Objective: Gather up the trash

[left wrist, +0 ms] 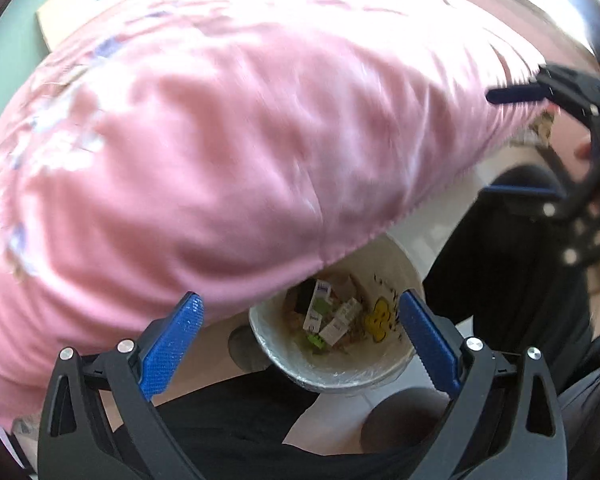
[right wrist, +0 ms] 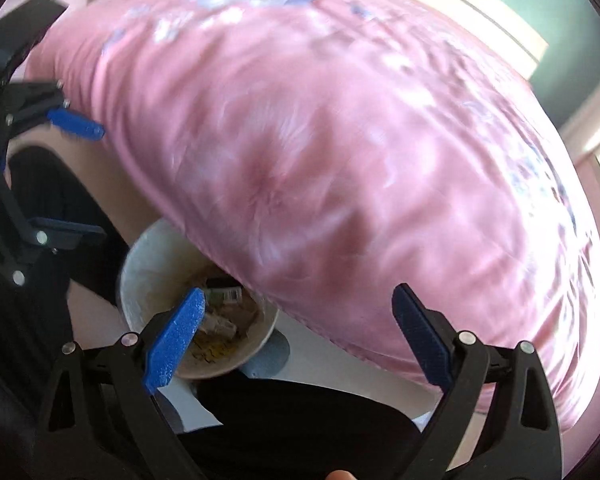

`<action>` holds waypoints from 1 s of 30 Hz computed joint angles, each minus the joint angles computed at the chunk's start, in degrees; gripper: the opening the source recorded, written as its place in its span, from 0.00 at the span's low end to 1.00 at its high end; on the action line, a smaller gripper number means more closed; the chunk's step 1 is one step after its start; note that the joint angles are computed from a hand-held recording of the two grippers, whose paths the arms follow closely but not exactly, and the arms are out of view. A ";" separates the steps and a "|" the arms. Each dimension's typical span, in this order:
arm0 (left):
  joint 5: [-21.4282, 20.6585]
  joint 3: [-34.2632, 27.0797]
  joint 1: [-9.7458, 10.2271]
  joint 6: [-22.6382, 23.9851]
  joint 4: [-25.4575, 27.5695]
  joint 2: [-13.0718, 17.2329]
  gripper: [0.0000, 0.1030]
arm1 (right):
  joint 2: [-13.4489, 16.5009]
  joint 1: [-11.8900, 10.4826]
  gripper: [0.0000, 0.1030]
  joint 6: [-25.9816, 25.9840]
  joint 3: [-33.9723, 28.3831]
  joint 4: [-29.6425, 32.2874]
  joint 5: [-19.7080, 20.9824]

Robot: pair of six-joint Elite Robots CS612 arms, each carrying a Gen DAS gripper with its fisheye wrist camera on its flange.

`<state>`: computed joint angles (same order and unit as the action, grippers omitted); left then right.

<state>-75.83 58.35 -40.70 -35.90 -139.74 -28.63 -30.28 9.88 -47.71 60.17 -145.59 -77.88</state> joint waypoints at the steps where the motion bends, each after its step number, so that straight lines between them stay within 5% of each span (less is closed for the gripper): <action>1: 0.64 -0.05 -0.13 -0.76 0.38 -0.26 0.97 | -0.48 -0.06 0.90 1.53 0.19 0.19 -0.03; 7: 7.75 1.59 -1.47 -10.01 1.55 -3.35 0.97 | -3.21 -0.55 0.90 14.14 2.42 -0.99 -1.03; 17: 19.93 5.53 -5.33 -28.36 5.42 -7.86 0.97 | -10.28 -1.13 0.90 30.27 16.25 -19.10 -3.63; 24: 30.09 6.93 -8.87 -37.97 10.65 -9.14 0.97 | -13.11 -1.90 0.90 36.71 22.63 -24.46 -0.61; 30: 33.86 5.94 -10.26 -45.26 19.02 -8.49 0.97 | -13.11 -2.07 0.90 38.84 25.61 -28.38 -0.06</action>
